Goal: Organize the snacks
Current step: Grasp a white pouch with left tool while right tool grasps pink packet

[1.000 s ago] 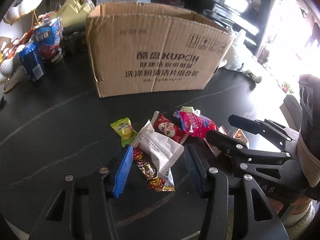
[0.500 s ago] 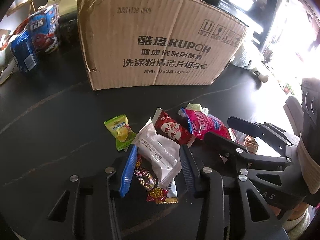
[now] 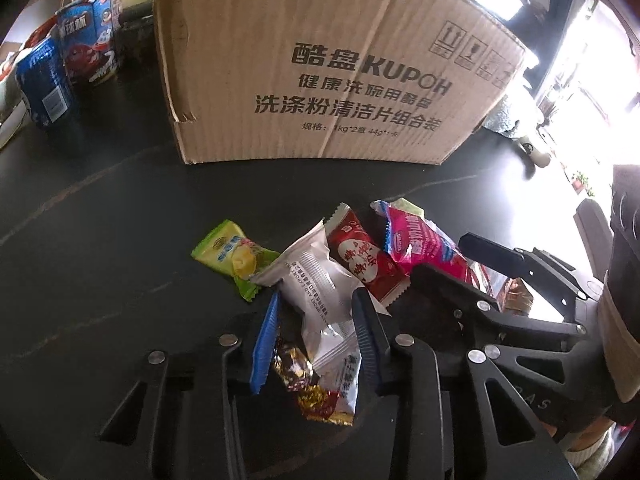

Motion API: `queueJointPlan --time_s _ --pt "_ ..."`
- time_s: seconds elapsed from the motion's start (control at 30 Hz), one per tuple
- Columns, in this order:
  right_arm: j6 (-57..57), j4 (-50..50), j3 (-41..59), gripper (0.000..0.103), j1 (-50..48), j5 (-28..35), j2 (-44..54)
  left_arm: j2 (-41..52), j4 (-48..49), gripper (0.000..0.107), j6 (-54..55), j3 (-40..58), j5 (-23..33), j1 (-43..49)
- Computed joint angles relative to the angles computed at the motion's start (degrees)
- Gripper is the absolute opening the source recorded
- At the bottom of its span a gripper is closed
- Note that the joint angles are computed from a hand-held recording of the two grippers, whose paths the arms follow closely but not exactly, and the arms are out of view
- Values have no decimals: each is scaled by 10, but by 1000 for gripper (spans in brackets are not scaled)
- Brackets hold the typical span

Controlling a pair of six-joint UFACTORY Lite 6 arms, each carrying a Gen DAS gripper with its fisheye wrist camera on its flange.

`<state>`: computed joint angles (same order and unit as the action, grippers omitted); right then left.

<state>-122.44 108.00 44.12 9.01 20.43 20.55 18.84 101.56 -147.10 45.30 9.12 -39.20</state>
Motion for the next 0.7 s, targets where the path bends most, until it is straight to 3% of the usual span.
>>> queueJointPlan --time_s 0.2,0.27,0.53,0.7 --pt "14 -15 15 60 -4 9 18 -4 94 25 -85 -3 -3 10" --pt "13 -16 14 51 -5 13 20 -9 110 23 -99 -9 0 8" --pt "-27 36 -3 33 7 15 7 -37 23 19 -18 -22 19 -9" --pt "-74 90 -24 29 17 10 -13 -49 -14 12 16 -23 29 -16"
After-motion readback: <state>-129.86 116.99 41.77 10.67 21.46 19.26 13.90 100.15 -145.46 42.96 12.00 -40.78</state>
